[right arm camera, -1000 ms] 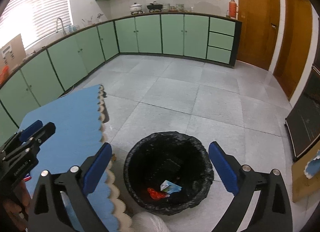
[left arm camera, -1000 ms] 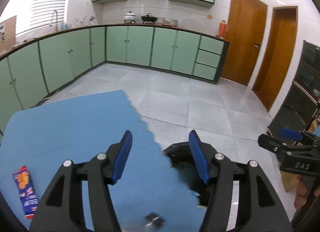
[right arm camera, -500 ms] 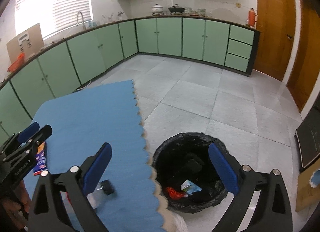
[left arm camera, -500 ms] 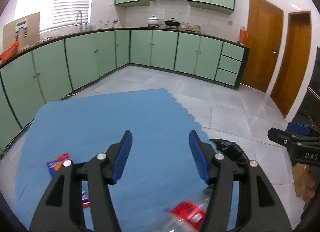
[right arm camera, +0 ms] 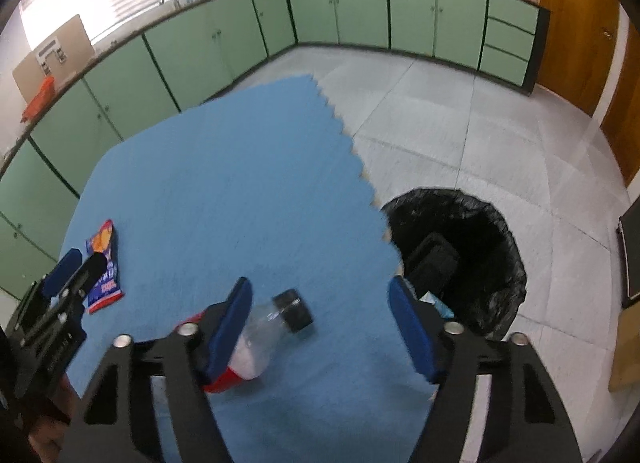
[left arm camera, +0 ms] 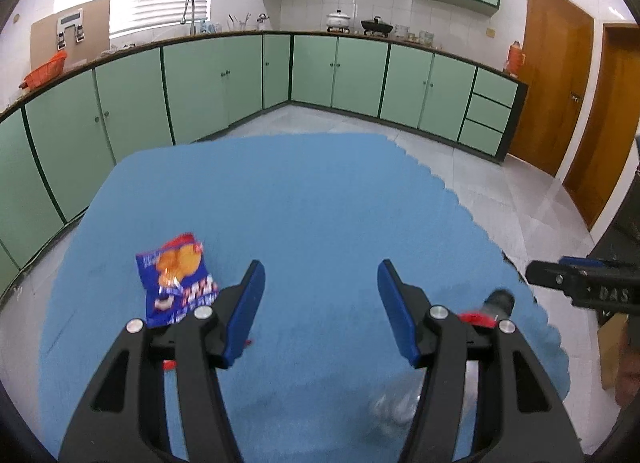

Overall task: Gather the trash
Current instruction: 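Move both grippers back over the mat toward the red-labelled bottle and chip bag, then grasp the red-labelled plastic bottle with the right gripper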

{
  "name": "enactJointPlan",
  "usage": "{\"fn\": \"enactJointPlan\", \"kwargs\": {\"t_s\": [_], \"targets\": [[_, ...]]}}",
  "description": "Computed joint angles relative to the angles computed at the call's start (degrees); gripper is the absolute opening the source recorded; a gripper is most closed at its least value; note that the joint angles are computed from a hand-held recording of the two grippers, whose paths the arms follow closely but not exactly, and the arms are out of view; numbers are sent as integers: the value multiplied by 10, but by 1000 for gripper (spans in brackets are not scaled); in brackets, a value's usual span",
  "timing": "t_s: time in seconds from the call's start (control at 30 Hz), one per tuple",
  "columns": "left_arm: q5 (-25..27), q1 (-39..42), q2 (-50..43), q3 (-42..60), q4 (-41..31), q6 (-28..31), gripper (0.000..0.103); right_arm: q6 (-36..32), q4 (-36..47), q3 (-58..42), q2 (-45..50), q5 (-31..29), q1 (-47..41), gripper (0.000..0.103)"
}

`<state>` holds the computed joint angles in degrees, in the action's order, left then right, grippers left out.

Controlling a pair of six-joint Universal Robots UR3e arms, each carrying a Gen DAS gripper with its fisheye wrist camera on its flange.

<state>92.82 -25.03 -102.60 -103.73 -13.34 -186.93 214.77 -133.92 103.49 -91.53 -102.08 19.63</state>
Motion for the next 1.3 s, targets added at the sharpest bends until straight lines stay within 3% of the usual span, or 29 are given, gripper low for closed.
{"fn": "enactJointPlan", "kwargs": {"t_s": [0.17,0.37,0.9,1.23,1.3], "targets": [[-11,1,3,-20,4,-5,57,13,13,-20,31,31,-7,54],[-22,-12,-8,-33,8,3,57,12,14,-24,45,69,-20,51],[-41,-15,-29,-57,21,1,55,21,30,-53,87,87,-29,44],[-35,-33,-43,-46,22,0,57,38,37,-7,52,131,-66,44],[-34,-35,-45,-42,20,0,57,41,29,2,51,143,-73,39]]}}
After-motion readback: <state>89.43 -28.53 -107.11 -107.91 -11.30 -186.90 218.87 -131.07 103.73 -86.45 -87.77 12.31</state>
